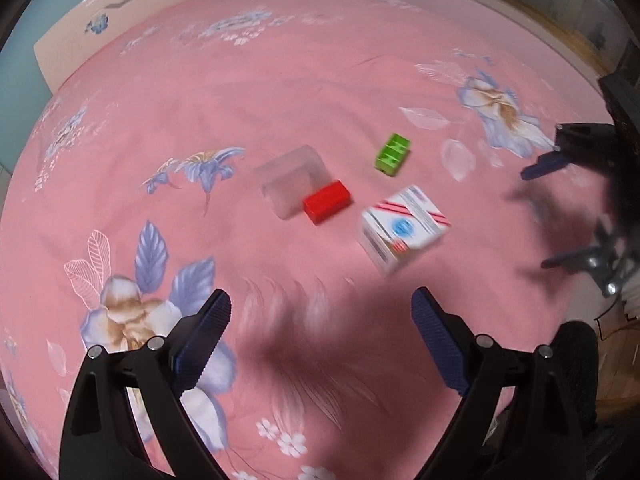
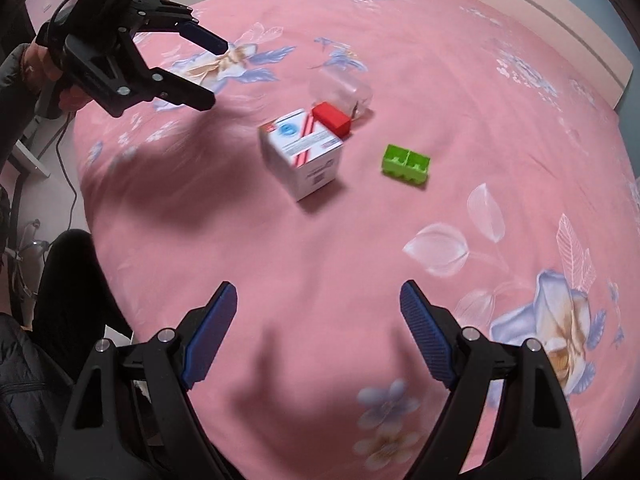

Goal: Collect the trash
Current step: 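Move both tools back over the bed toward the clear cup and green block, then grasp the clear plastic cup with the left tool while the right tool grasps the green block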

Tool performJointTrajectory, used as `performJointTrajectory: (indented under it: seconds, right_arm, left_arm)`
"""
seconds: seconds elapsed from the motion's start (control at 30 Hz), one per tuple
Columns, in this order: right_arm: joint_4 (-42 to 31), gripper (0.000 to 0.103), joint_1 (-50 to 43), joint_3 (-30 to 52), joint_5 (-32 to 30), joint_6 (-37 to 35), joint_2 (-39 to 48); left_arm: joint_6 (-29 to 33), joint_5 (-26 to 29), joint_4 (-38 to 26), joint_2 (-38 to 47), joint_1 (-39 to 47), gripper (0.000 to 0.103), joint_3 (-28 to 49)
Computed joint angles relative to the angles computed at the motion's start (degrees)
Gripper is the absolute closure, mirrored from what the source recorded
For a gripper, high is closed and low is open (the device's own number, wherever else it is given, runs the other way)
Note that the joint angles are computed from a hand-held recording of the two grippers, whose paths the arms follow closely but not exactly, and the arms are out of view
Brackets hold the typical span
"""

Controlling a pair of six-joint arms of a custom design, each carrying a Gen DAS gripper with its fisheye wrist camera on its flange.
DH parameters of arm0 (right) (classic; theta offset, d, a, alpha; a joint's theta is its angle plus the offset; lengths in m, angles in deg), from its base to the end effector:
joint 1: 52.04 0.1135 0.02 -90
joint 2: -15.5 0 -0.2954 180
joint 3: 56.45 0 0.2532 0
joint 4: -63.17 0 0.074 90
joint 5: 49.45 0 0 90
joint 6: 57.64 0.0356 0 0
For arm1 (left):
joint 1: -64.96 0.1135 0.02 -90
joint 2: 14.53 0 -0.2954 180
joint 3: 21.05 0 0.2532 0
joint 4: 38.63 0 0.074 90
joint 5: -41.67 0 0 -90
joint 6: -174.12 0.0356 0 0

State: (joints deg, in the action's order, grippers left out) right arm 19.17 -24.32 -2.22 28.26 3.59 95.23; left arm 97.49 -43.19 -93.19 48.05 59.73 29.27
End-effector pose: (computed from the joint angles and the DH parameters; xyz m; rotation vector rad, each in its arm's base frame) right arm 0.2036 0.1155 0.1933 -1.3574 2.4128 0.2934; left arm 0.1735 -0.0191 0.2213 0.4661 2.6908 -0.0825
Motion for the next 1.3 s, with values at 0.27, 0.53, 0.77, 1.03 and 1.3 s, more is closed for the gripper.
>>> performJointTrajectory:
  seconds: [0.27, 0.53, 0.77, 1.03, 1.3]
  right_arm:
    - [-0.38, 0.021, -2.88, 10.78, -0.55, -0.78, 12.92]
    - [-0.52, 0.021, -4.35, 19.82, -0.7, 0.05, 23.09]
    - [2.3, 0.021, -4.67, 22.31, -1.04, 1.7, 28.51]
    - [3.99, 0.021, -3.19, 24.64, -0.68, 2.81, 32.06]
    - [6.54, 0.043, -1.02, 25.66, 1.1, 4.9, 34.55]
  left_arm:
    - [-6.47, -0.02, -0.33, 17.06, 0.87, 0.01, 11.6]
    - [-10.58, -3.15, -0.38, 28.44, -2.63, 0.01, 19.17]
    - [-14.17, -5.52, 1.63, 34.76, -4.19, 0.01, 21.52]
    - [-15.57, -6.66, 3.89, 37.48, -6.04, 0.022, 21.77]
    - [-16.01, -5.41, 4.98, 39.96, -5.5, 0.041, 22.17]
